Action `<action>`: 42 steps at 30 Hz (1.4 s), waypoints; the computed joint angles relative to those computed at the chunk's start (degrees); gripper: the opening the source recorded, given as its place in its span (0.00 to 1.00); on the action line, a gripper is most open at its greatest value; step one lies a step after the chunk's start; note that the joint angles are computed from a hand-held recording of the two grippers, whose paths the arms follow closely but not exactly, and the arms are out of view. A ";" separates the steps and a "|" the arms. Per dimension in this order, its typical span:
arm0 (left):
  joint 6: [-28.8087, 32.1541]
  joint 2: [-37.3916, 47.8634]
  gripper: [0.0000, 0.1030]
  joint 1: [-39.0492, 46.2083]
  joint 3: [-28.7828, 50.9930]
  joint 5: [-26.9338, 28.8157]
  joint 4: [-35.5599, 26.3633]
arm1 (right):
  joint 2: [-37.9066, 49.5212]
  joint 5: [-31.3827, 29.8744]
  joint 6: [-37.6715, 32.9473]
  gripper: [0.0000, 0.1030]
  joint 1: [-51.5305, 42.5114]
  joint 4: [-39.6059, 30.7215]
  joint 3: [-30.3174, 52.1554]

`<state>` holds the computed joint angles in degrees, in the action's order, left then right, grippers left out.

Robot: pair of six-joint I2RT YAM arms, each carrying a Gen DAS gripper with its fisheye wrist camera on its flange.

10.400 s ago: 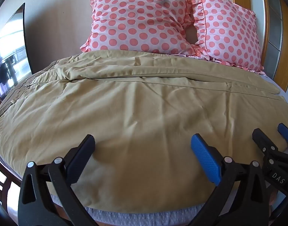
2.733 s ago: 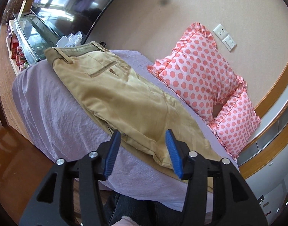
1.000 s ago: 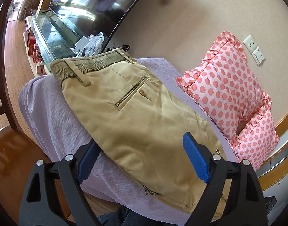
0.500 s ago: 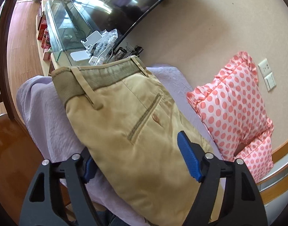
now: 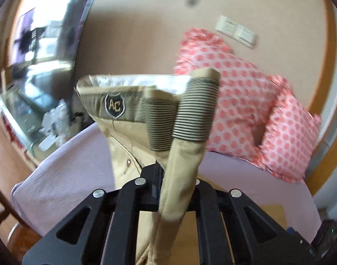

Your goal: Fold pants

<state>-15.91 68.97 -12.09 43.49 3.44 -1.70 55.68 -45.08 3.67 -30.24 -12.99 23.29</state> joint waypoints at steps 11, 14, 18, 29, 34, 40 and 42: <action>12.00 32.37 0.09 -44.54 10.78 -3.90 4.44 | 5.96 -9.43 -10.72 0.89 -24.80 -11.10 5.52; 16.39 29.85 0.17 -47.55 4.25 -8.36 11.04 | 12.48 -11.86 -13.71 0.91 -24.44 -15.06 8.94; 12.75 18.16 0.40 -37.42 -1.39 10.20 7.04 | 20.42 -9.73 -14.72 0.90 -17.42 -17.77 12.63; 5.61 29.07 0.56 -5.73 8.78 16.57 -4.28 | 30.14 -0.88 -10.46 0.46 -5.97 -12.37 17.07; 7.75 36.26 0.66 -4.81 15.93 22.95 -8.14 | 34.97 -2.25 -8.26 0.34 -6.73 -12.39 20.46; 8.98 45.24 0.73 -2.89 27.43 31.17 -13.19 | 43.42 -12.02 -15.08 0.15 -8.51 -20.90 25.69; 6.99 48.71 0.47 -1.39 31.17 35.12 -14.22 | 45.51 -16.63 -17.81 0.14 -9.89 -24.52 27.47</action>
<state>-8.93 117.69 -13.48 74.66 38.56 -15.92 101.20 -61.71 -14.14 -40.13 -37.51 50.76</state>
